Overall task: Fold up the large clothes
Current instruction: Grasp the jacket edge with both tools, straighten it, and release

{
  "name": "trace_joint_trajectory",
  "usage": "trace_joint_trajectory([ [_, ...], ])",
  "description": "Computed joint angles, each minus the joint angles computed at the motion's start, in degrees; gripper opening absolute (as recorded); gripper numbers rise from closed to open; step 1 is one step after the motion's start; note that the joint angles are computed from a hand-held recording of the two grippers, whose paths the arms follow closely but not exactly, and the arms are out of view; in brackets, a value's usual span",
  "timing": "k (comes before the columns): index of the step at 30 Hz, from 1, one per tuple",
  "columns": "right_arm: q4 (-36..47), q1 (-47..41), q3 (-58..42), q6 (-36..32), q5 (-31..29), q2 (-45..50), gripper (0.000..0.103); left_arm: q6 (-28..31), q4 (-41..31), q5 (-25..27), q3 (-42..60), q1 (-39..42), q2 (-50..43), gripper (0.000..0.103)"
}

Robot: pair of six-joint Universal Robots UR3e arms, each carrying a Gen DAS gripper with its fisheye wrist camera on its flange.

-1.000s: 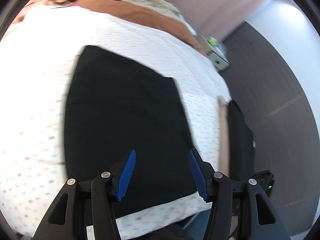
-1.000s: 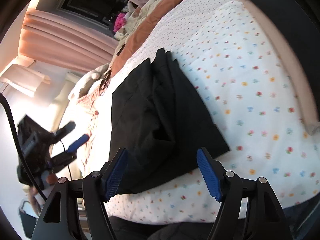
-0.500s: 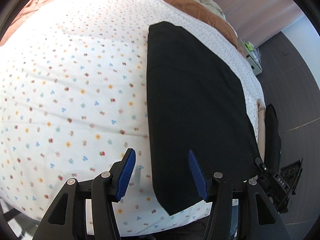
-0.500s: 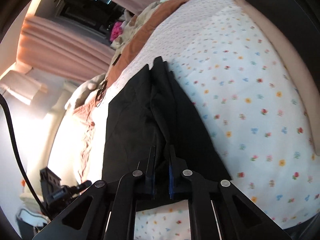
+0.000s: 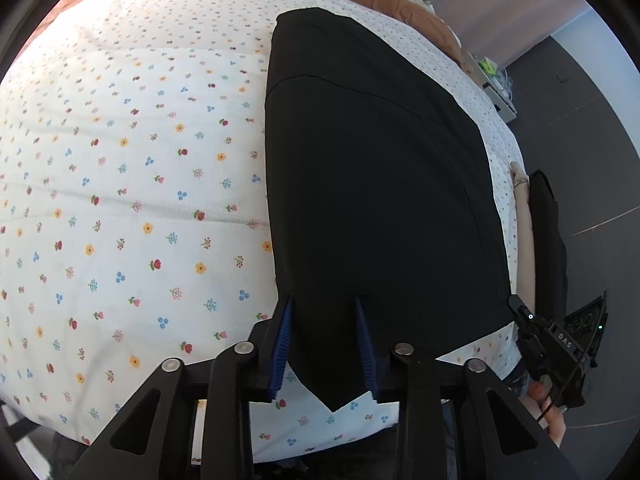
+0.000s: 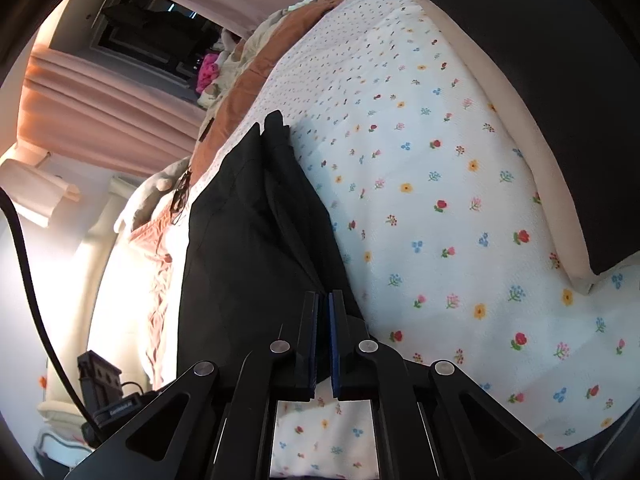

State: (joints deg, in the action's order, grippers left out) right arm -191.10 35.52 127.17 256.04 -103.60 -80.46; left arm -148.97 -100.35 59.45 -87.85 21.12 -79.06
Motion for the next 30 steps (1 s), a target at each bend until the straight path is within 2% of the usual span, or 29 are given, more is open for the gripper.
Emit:
trace_joint_trajectory([
  [2,2.1,0.6,-1.0,-0.2,-1.0,-0.6,0.004,-1.4,1.1,0.7,0.5,-1.6,-0.1,0.027],
  [6,5.9,2.4,-1.8,-0.7,-3.9,-3.6,0.004,-0.6,1.0,0.7,0.2,-2.4,0.6,0.027],
  [10,8.0,2.9,-1.3,-0.6,-3.3,-4.0,0.004,-0.5,5.3,1.8,-3.4,-3.7,1.7,0.027],
  [14,14.3,1.9,-2.7,-0.5,-1.5,-4.6,0.008,1.6,2.8,0.7,-1.2,-2.8,-0.1,0.033],
  [16,16.2,1.1,-3.4,-1.9,-1.3,-6.0,0.022,1.9,0.8,0.0,1.5,-2.1,-2.3,0.042],
  [17,18.1,0.4,-4.2,-3.3,-1.3,-7.1,0.037,2.0,-0.1,-1.0,2.4,-1.4,-2.9,0.045],
  [18,19.0,-0.3,-4.8,-4.9,-1.1,-7.9,0.047,2.4,-0.9,-2.4,3.1,-0.4,-3.5,0.056],
  [19,19.3,-1.2,-5.3,-6.5,-0.7,-8.5,0.064,2.1,-1.0,-3.2,3.7,0.3,-4.0,0.067],
  [20,19.5,-2.1,-5.6,-8.1,-0.1,-9.0,0.073,1.6,-0.3,-3.8,3.9,0.8,-4.3,0.070],
  [26,24.9,-11.5,-11.0,-18.2,11.0,-8.8,0.075,-2.7,4.1,-4.0,8.3,0.0,-10.0,0.071],
  [29,25.9,-15.5,-14.0,-22.9,17.0,-6.3,0.088,-4.8,6.2,-4.1,11.6,-1.0,-13.9,0.071],
  [30,27.0,-16.9,-15.8,-24.6,18.8,-5.0,0.089,-5.4,6.7,-4.1,12.7,-1.3,-15.1,0.071],
])
